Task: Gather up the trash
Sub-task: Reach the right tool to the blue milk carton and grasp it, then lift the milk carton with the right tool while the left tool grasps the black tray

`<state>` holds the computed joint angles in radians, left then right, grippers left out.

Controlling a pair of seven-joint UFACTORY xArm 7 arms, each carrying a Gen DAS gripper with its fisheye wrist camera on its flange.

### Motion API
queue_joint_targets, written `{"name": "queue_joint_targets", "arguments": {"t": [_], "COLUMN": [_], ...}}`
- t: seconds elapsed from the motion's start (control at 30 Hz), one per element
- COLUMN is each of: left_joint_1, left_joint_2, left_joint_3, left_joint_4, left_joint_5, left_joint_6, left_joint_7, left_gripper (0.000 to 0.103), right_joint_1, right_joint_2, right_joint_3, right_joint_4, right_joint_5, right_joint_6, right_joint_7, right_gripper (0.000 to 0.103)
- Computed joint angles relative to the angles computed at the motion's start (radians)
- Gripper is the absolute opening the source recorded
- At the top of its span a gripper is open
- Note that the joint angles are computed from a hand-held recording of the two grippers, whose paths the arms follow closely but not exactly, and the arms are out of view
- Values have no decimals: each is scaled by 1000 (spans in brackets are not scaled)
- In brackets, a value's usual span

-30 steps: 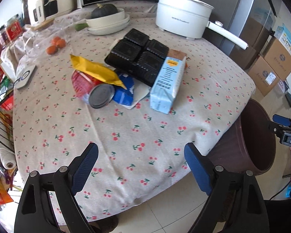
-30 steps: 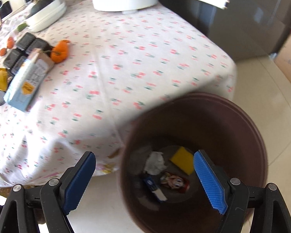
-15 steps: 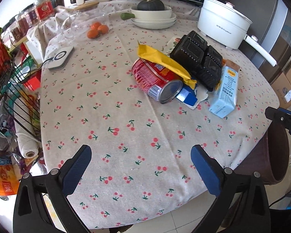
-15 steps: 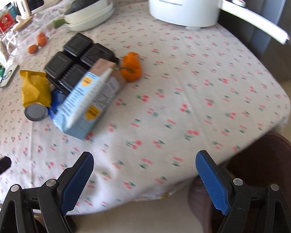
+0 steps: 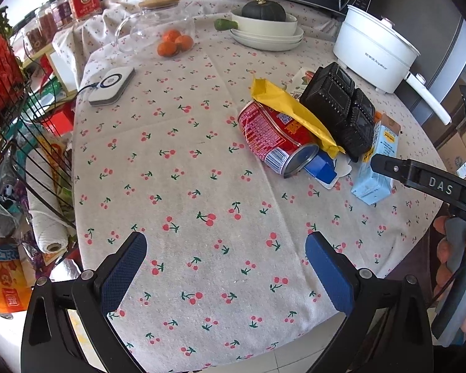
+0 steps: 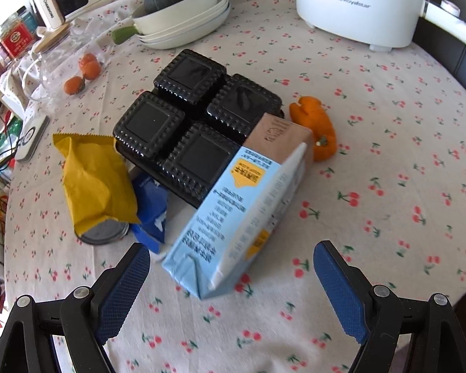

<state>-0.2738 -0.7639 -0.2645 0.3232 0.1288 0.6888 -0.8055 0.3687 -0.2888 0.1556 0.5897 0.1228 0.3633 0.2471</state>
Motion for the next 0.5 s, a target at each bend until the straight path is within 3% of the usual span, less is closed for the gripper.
{"name": "queue_joint_targets", "arguments": {"t": [0.07, 0.13, 0.2, 0.37, 0.5], "left_joint_1": [4, 6, 6, -5, -21], "left_joint_2": [4, 8, 12, 30, 75], "left_joint_3": [-4, -2, -1, -3, 4], "left_joint_4": [3, 6, 10, 33, 78], "left_joint_5": [7, 12, 13, 4, -9], "left_joint_6": [5, 6, 3, -16, -46], "left_joint_7": [1, 5, 6, 7, 26], "left_gripper": [103, 103, 103, 103, 103], "right_joint_1": [-13, -19, 10, 9, 5], "right_joint_2": [27, 47, 57, 1, -78], "right_joint_3": [14, 20, -11, -27, -54], "right_joint_4": [11, 18, 18, -5, -35], "right_joint_5": [-20, -37, 18, 35, 59], "right_joint_6": [-8, -10, -6, 38, 74], "right_joint_7": [29, 47, -7, -74, -135], "right_gripper": [88, 78, 54, 42, 40]}}
